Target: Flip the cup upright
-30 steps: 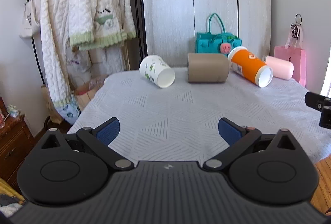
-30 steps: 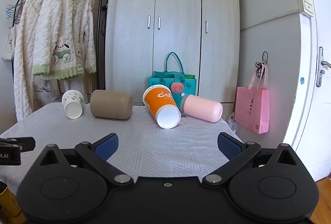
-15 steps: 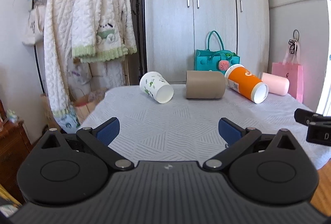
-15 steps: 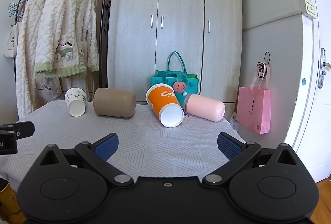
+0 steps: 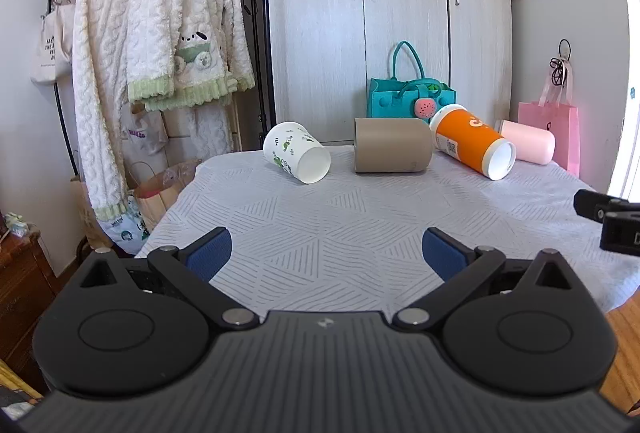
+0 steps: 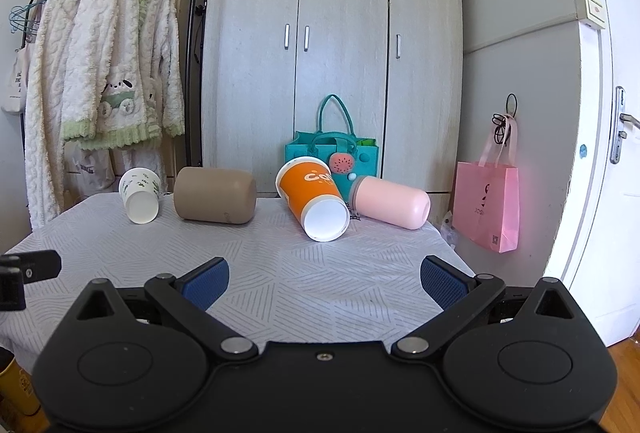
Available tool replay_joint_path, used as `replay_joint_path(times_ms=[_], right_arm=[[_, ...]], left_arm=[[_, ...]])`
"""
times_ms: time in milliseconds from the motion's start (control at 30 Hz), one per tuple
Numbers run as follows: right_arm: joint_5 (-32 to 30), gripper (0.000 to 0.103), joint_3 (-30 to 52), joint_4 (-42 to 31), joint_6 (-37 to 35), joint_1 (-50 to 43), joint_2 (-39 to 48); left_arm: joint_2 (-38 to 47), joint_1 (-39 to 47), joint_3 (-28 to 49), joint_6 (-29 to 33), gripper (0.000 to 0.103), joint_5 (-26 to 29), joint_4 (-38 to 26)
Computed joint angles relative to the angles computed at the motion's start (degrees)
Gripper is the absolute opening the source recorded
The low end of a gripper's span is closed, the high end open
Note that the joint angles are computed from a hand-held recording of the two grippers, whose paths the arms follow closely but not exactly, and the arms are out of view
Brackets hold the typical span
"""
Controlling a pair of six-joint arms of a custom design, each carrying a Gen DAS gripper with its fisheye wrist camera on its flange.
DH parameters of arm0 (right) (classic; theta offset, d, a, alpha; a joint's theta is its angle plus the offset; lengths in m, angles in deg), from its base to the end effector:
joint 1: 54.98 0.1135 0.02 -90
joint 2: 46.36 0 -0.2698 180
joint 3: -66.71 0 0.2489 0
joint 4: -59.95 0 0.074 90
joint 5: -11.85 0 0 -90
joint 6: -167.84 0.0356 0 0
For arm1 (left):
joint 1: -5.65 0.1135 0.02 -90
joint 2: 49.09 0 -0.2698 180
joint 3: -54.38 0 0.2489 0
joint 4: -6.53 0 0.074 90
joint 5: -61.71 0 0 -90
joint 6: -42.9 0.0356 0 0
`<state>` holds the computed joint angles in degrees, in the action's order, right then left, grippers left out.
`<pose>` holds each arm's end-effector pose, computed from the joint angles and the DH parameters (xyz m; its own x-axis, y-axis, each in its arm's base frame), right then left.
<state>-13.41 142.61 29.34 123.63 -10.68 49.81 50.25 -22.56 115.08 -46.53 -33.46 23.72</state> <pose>0.2649 0.2136 0.2263 -0.3081 0.1267 -0.9429 0.4749 0.8792 -0.0370 0.3188 -0.1674 0.1843 -0.3183 0.1820 -0.9304 0.4001 0.9155 0.0422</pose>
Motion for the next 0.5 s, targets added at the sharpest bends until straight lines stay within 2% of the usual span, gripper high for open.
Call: replay_joint_path(times_ms=[500], right_arm=[[0.08,0.103,0.24,-0.75,1.08,0.04,0.25]], left_arm=[[-0.51,1.42,-0.96,-1.44,0.103,0.98,1.17]])
